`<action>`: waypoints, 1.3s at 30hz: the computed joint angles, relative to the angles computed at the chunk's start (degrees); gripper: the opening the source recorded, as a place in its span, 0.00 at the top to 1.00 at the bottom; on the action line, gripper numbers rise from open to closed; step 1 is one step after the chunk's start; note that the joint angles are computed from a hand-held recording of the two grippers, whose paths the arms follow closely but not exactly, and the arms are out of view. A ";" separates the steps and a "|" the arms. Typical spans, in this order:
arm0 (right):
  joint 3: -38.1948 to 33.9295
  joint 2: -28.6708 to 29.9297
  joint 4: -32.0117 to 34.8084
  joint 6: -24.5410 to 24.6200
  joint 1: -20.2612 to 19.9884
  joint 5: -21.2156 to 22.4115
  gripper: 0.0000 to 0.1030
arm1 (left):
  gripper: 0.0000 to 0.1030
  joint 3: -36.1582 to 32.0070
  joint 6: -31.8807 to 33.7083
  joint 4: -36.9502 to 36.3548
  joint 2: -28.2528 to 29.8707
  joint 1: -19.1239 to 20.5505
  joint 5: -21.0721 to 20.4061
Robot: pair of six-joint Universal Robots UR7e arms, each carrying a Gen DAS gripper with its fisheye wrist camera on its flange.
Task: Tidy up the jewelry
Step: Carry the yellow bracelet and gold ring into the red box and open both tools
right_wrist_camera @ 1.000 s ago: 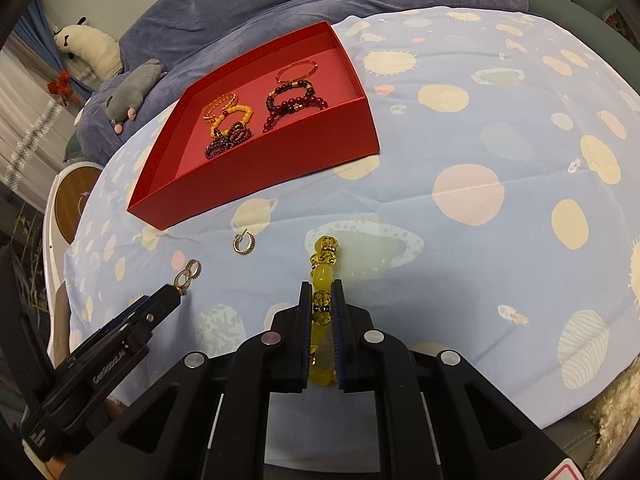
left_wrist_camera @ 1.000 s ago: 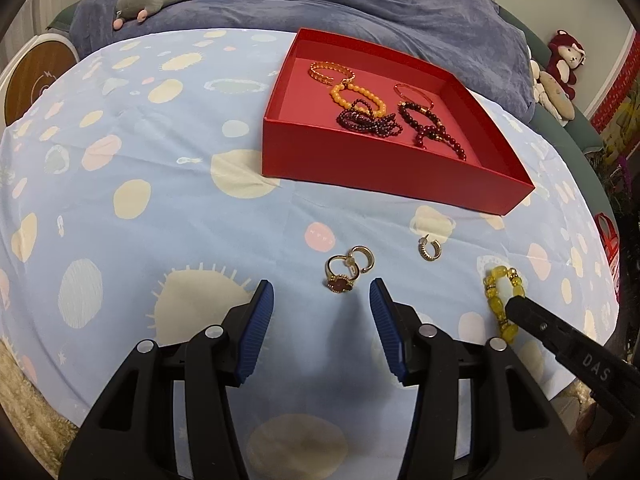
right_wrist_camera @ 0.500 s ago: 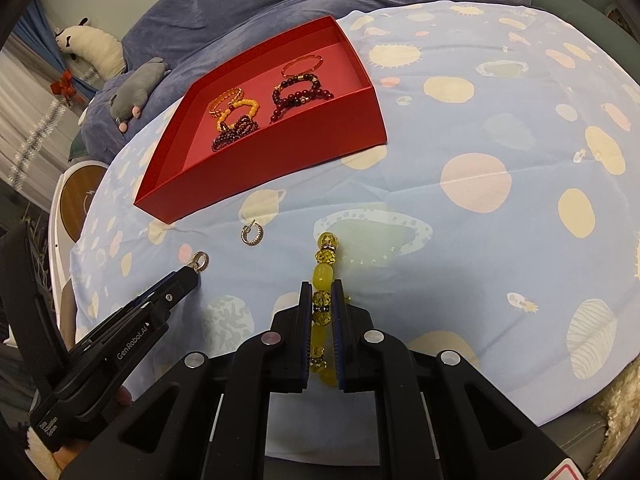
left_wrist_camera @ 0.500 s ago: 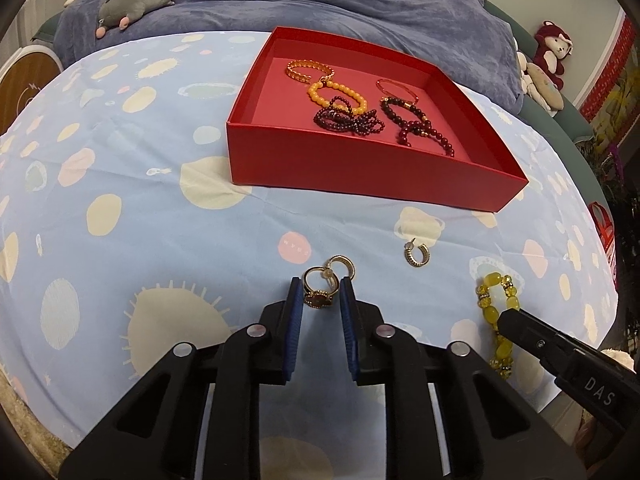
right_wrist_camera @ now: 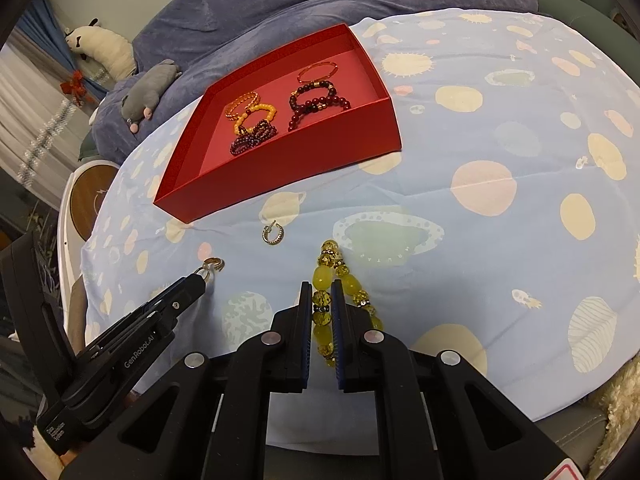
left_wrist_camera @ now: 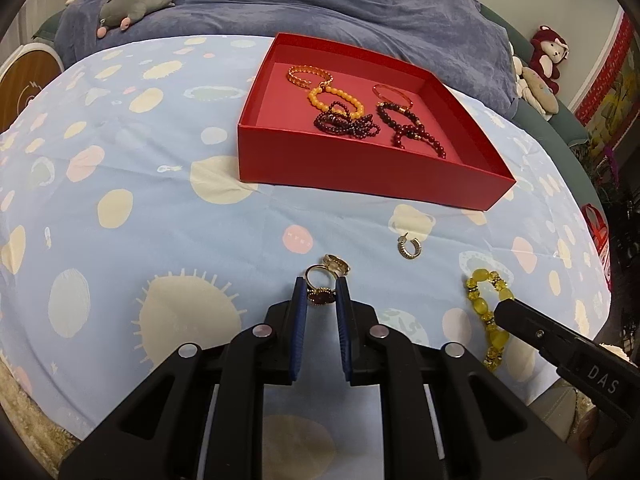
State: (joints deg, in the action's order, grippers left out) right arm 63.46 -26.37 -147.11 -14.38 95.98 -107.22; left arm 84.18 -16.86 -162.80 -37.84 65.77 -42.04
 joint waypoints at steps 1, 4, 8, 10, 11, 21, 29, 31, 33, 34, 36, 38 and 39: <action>0.14 -0.11 -0.14 -0.02 0.05 0.11 0.91 | 0.86 0.30 0.24 -0.49 -0.20 -0.20 0.08; 0.51 -0.41 -0.41 -0.23 0.16 0.41 0.91 | 0.86 1.06 0.58 -1.60 -0.76 -0.68 -0.19; 1.26 -1.04 -0.74 -0.44 0.23 0.93 0.91 | 0.86 1.49 0.53 -1.76 -1.28 -1.16 -0.29; 1.65 -1.37 -0.97 -0.59 0.34 1.21 0.91 | 0.86 1.75 0.30 -1.82 -1.55 -1.40 -0.19; 1.86 -1.56 -1.13 -0.64 0.41 1.35 0.91 | 0.86 1.82 0.25 -1.70 -1.67 -1.52 -0.13; 3.14 -3.41 -1.94 -1.25 1.18 3.36 0.91 | 0.86 2.28 -1.56 1.06 -3.34 -2.71 0.72; 1.98 -3.70 -1.88 -1.39 1.89 4.66 0.91 | 0.86 0.88 -1.45 2.86 -3.99 -3.51 0.93; 0.72 -3.24 -1.62 -1.65 2.12 5.03 0.91 | 0.86 -0.13 -0.69 2.96 -3.74 -3.57 1.20; -1.03 -2.53 -1.24 -2.10 2.39 5.47 0.91 | 0.86 -1.40 -0.18 3.21 -3.43 -3.50 1.17; -2.27 -2.03 -0.79 -2.25 2.51 5.80 0.91 | 0.86 -2.18 0.26 3.28 -3.22 -3.40 0.91; -5.48 -0.68 0.75 -2.29 2.79 6.60 0.91 | 0.86 -4.12 1.34 3.53 -2.54 -3.22 0.64; -9.56 1.21 2.55 -2.78 3.11 7.39 0.91 | 0.86 -6.59 2.63 4.60 -1.67 -2.90 -0.05; -11.68 2.26 3.34 -3.16 3.33 7.66 0.91 | 0.86 -8.14 3.43 5.12 -0.98 -2.80 0.04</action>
